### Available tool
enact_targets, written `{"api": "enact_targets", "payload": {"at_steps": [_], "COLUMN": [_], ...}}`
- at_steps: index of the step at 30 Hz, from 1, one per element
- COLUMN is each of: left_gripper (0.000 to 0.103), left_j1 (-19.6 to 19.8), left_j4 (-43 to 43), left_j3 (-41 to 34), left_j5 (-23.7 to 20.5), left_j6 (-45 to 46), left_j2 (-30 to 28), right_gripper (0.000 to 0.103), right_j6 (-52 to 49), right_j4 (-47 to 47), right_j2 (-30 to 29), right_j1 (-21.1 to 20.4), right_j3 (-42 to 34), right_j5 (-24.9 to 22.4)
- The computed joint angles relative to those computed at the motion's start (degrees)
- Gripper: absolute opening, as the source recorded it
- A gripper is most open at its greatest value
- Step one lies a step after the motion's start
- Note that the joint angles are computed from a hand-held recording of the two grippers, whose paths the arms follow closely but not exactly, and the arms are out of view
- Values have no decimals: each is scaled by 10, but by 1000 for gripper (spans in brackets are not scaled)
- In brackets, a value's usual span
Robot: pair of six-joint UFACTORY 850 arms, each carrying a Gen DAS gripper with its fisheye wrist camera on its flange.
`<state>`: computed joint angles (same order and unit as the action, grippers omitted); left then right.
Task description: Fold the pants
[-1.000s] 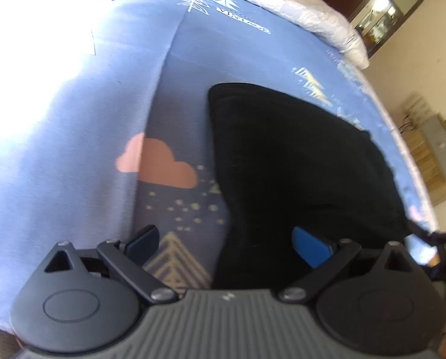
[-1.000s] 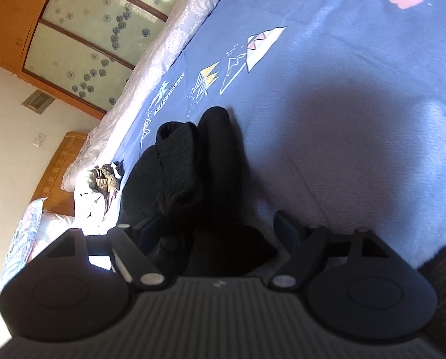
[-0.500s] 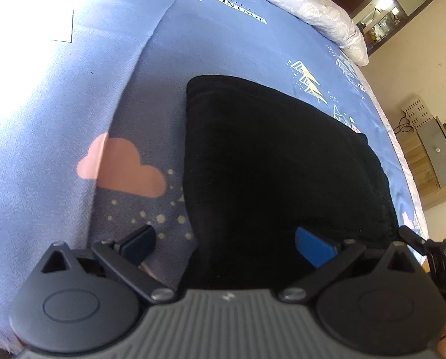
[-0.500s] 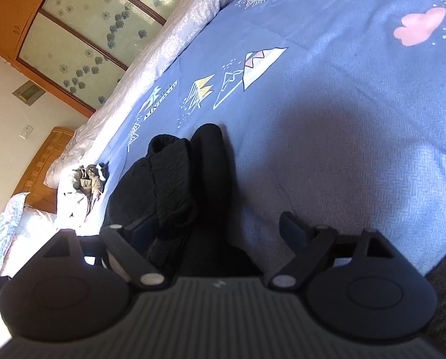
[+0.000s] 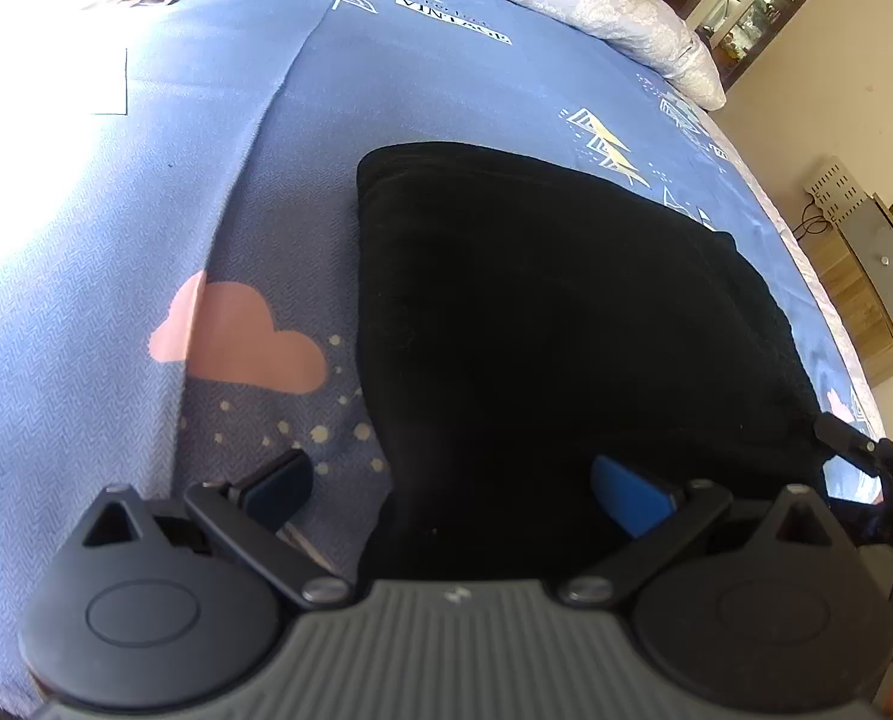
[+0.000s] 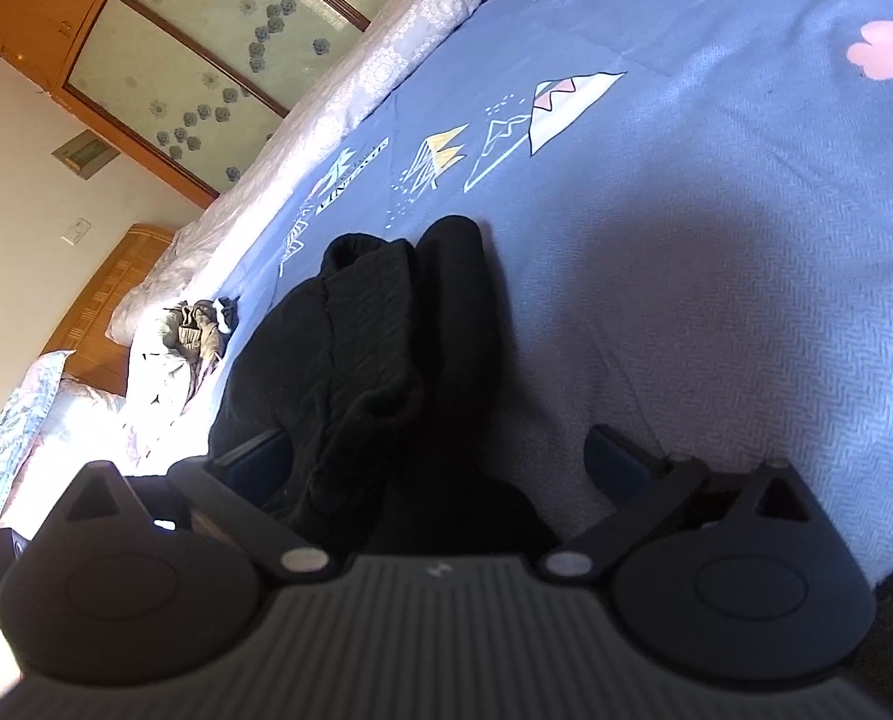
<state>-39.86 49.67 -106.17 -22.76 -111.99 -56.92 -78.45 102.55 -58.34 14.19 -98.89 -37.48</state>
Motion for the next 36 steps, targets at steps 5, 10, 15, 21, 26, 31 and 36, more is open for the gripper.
{"api": "enact_targets", "payload": {"at_steps": [5,10,15,21,26,31,36], "left_gripper": [103,103,103,102,102,103,103], "left_j1": [5,10,36,42,19,12,17], "left_j4": [-5,-54,-98,35,11,-61,-55], "left_j3": [15,6,27,45,5,-31,-15], "left_j5": [15,18,80,115,59,4,22], "left_j6": [1,49,26,-128,-25,94,68], "left_j2": [9,6,18,22,0,-13,-5], "right_gripper": [103,103,103,100,89,84,89], "right_j6": [-12,48,93,125,47,113,44], "right_j4": [-8,-89,-139,-179,-186,-160,-136], "right_j2": [0,-16,-49,-74,-50,-87,-72], "right_j1": [2,4,9,16,27,1,9], "right_j3": [-1,-44,-104,-142,-104,-146,-121], "right_j5": [5,13,4,-56,-46,-116,-98]}}
